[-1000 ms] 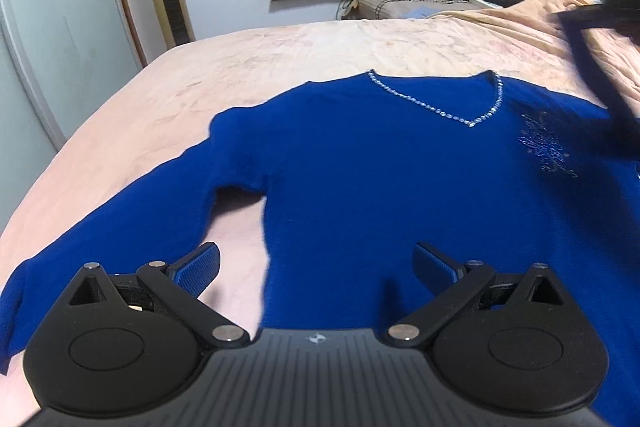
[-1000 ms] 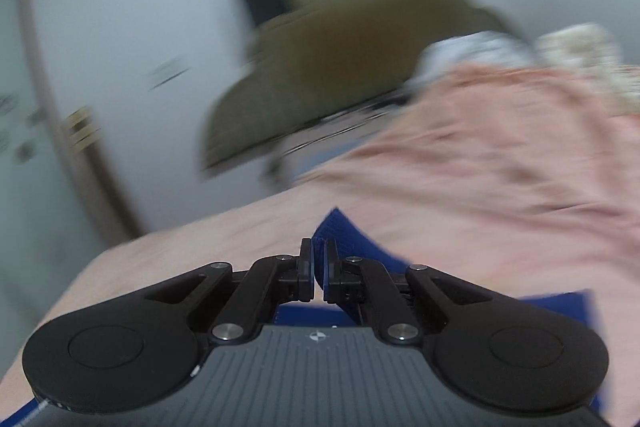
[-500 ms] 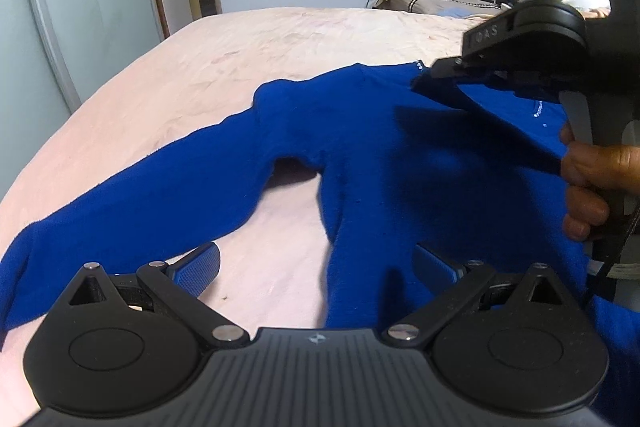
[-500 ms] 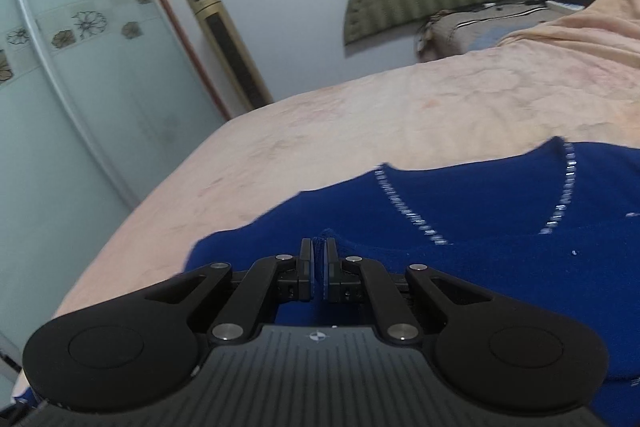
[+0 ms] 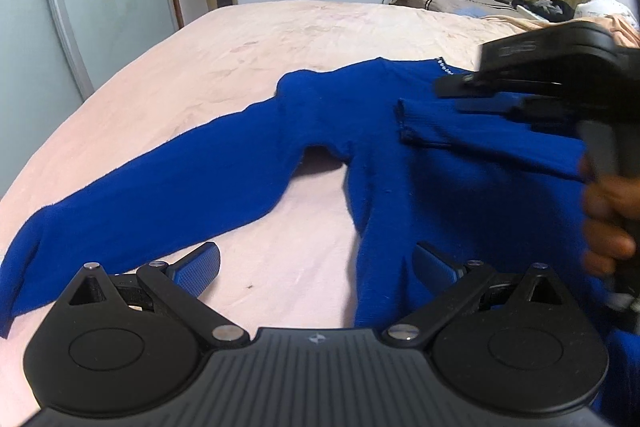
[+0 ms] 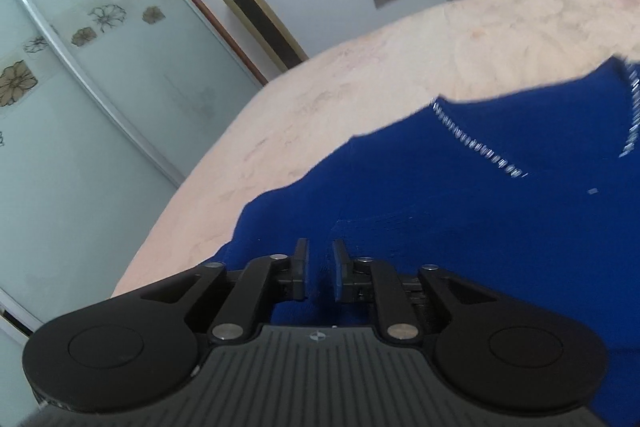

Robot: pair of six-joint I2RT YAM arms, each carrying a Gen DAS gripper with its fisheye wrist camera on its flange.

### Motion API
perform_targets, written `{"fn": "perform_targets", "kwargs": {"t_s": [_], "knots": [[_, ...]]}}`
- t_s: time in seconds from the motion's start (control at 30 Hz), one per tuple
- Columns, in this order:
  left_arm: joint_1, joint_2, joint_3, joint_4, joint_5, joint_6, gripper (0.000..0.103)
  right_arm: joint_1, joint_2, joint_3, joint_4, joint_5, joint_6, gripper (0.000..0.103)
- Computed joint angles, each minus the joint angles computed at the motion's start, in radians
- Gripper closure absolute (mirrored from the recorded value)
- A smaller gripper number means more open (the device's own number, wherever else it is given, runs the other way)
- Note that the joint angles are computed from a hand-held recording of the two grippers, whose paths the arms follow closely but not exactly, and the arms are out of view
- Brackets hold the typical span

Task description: Fold small clothes

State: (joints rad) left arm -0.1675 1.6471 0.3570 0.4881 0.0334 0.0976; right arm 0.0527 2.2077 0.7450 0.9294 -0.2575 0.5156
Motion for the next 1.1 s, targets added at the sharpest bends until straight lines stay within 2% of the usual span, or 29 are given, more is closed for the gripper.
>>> {"fn": "perform_targets", "kwargs": {"t_s": [0.1, 0.2, 0.23, 0.3, 0.37, 0.5, 0.57, 0.77, 0.93, 1.1], "knots": [[0.007, -0.018, 0.005, -0.033, 0.012, -0.019, 0.000, 0.007, -0.045, -0.065, 0.021, 0.038, 0.011, 0.070], [0.020, -0.055, -0.013, -0.045, 0.017, -0.026, 0.000, 0.021, -0.084, -0.042, -0.143, 0.089, -0.011, 0.069], [0.027, -0.065, -0.020, -0.046, 0.012, -0.025, 0.000, 0.034, -0.110, -0.060, -0.162, 0.122, -0.022, 0.069], [0.049, -0.081, -0.026, -0.058, 0.001, -0.020, 0.000, 0.069, -0.172, -0.142, -0.115, 0.171, -0.046, 0.068], [0.086, -0.091, -0.033, -0.067, -0.008, -0.013, 0.000, 0.120, -0.260, -0.245, -0.056, 0.251, -0.086, 0.056], [0.177, -0.066, -0.049, -0.025, -0.045, 0.034, 0.000, 0.285, -0.402, -0.441, 0.067, 0.515, -0.194, 0.034], [0.233, -0.037, -0.040, 0.002, -0.069, 0.058, 0.000, 0.346, -0.422, -0.523, 0.144, 0.589, -0.207, 0.030], [0.440, 0.098, 0.051, 0.097, -0.110, 0.112, 0.000, 0.317, -0.427, -0.651, 0.243, 0.523, -0.119, 0.030], [0.574, 0.252, 0.230, 0.047, -0.176, 0.117, 0.000, 0.277, -0.309, -0.704, 0.415, 0.489, -0.035, 0.029], [0.661, 0.344, 0.375, 0.073, -0.315, 0.120, 0.000, 0.260, -0.254, -0.717, 0.488, 0.495, -0.020, 0.024]]}}
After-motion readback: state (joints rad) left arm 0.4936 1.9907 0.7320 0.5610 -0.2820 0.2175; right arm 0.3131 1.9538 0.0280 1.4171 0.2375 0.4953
